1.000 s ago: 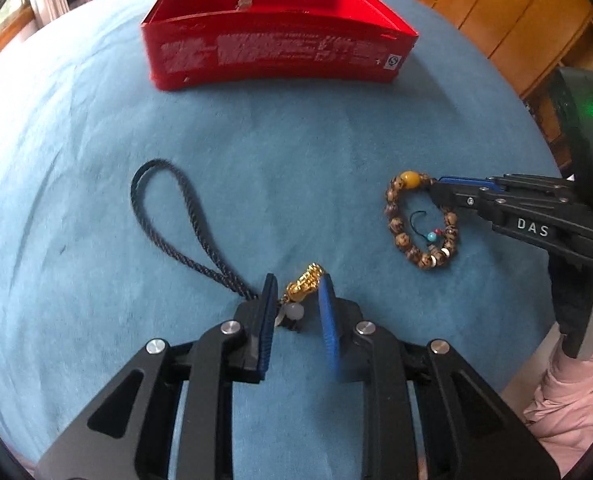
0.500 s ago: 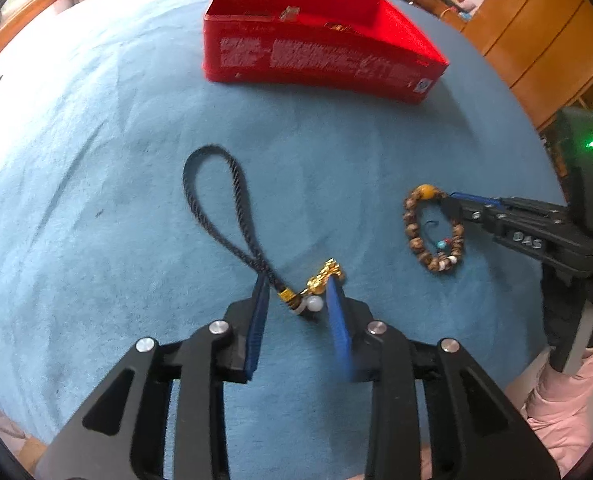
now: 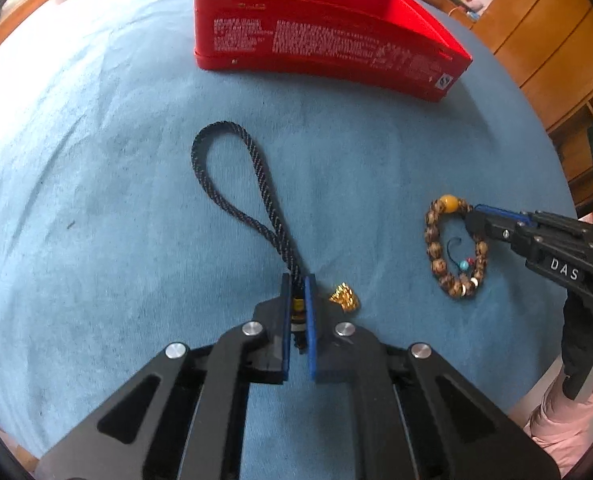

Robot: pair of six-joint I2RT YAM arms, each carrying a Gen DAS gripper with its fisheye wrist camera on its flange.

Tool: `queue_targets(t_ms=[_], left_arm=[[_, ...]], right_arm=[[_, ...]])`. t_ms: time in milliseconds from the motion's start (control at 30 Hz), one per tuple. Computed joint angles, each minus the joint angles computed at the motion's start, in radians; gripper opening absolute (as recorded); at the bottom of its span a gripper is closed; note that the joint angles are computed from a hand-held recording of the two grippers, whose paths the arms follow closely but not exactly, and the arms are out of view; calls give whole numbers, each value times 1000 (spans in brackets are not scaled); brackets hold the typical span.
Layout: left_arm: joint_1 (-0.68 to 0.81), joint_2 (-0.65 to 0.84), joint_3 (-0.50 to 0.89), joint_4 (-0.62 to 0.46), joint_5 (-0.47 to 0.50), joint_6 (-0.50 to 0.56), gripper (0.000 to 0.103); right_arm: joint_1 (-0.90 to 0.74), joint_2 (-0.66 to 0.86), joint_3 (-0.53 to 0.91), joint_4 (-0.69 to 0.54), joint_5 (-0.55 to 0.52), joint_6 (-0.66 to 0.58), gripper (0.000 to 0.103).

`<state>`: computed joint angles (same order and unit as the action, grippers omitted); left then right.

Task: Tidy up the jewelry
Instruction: 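Grasp the black cord pendant with the left tool while the right tool grasps the wooden bead bracelet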

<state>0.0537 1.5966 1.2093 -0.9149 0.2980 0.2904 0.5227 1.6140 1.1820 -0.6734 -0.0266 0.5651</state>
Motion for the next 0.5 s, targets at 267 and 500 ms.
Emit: queue_targets(t_ms=[267,500], left_arm=[[54,10,35,5,47,31,4],[32,16,13,33,31,23,4]], right_arm=[[44,-28,20,-16,9,-3,14],[93,66,82,-30,-57,-4,14]])
